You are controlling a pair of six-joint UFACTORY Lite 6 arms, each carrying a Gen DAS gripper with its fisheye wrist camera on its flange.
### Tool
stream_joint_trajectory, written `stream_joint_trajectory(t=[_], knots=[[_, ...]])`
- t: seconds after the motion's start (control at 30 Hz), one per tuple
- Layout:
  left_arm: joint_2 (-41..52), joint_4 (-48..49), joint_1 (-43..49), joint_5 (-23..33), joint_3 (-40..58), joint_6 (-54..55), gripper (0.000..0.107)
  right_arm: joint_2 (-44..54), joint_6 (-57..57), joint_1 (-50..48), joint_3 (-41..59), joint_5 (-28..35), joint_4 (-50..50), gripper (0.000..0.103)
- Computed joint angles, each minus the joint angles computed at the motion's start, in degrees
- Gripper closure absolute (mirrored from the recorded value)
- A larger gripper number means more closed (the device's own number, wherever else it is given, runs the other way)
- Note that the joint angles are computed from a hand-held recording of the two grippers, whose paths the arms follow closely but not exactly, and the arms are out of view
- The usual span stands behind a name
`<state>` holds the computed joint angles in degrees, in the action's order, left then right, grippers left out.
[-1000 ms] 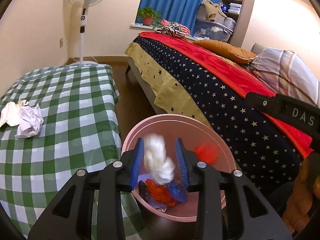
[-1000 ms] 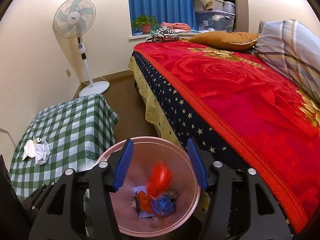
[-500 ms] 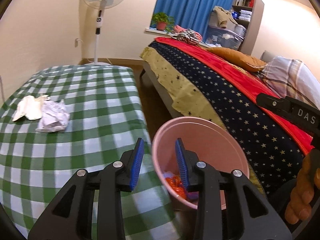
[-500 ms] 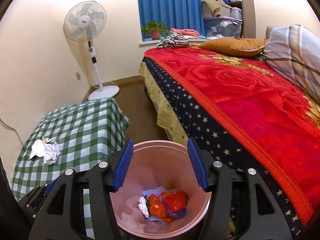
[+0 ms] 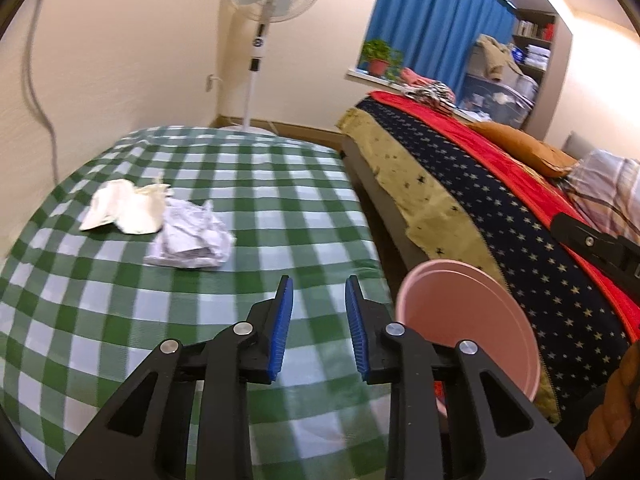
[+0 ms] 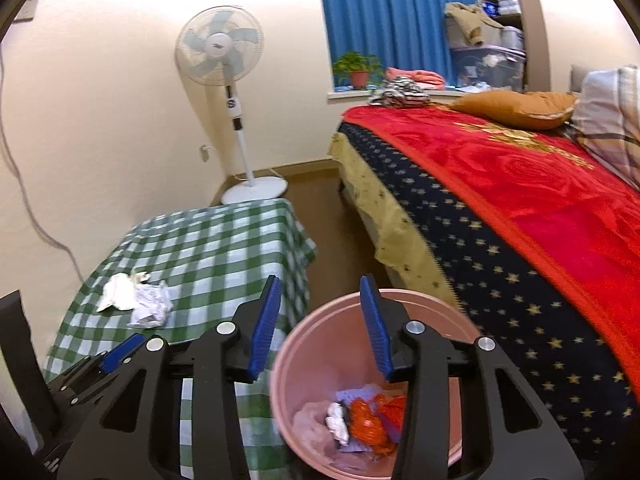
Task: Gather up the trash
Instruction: 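Move both open tools back over the table toward the remaining paper trash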
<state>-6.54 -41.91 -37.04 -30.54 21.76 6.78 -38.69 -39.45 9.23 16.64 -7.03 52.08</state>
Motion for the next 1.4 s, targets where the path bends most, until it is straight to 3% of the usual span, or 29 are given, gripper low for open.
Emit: stream_joint_trajectory(t=[0.23, 0.47, 1.0, 1.17, 1.4], knots=[[-2.66, 5.37, 8.31, -0.28, -3.44, -4.27, 0.083, 11.04, 22.64, 8.8, 3.62, -7.09, -16.64, 0.072], [-2.72, 11.18, 16.89, -0.34, -5.06, -9.26, 0.091, 21.41, 29.24, 15.81, 8.72, -13.08, -19.96, 0.073], [3.51, 20.36, 29.64, -1.75, -3.2, -15.01, 0.091, 46.72, 44.94, 21.92, 23.44, -19.89, -31.96, 0.074], [6.16, 24.67, 34.93, -2.39, -2.01, -18.43, 0.091, 56.12, 49.32, 23.55, 30.66, -19.72, -35.37, 0.072], [11.66, 32.27, 42.18, -2.84, 1.58, -23.84, 0.091, 64.77, 52.85, 24.1, 39.33, -17.82, -38.92, 0.056]])
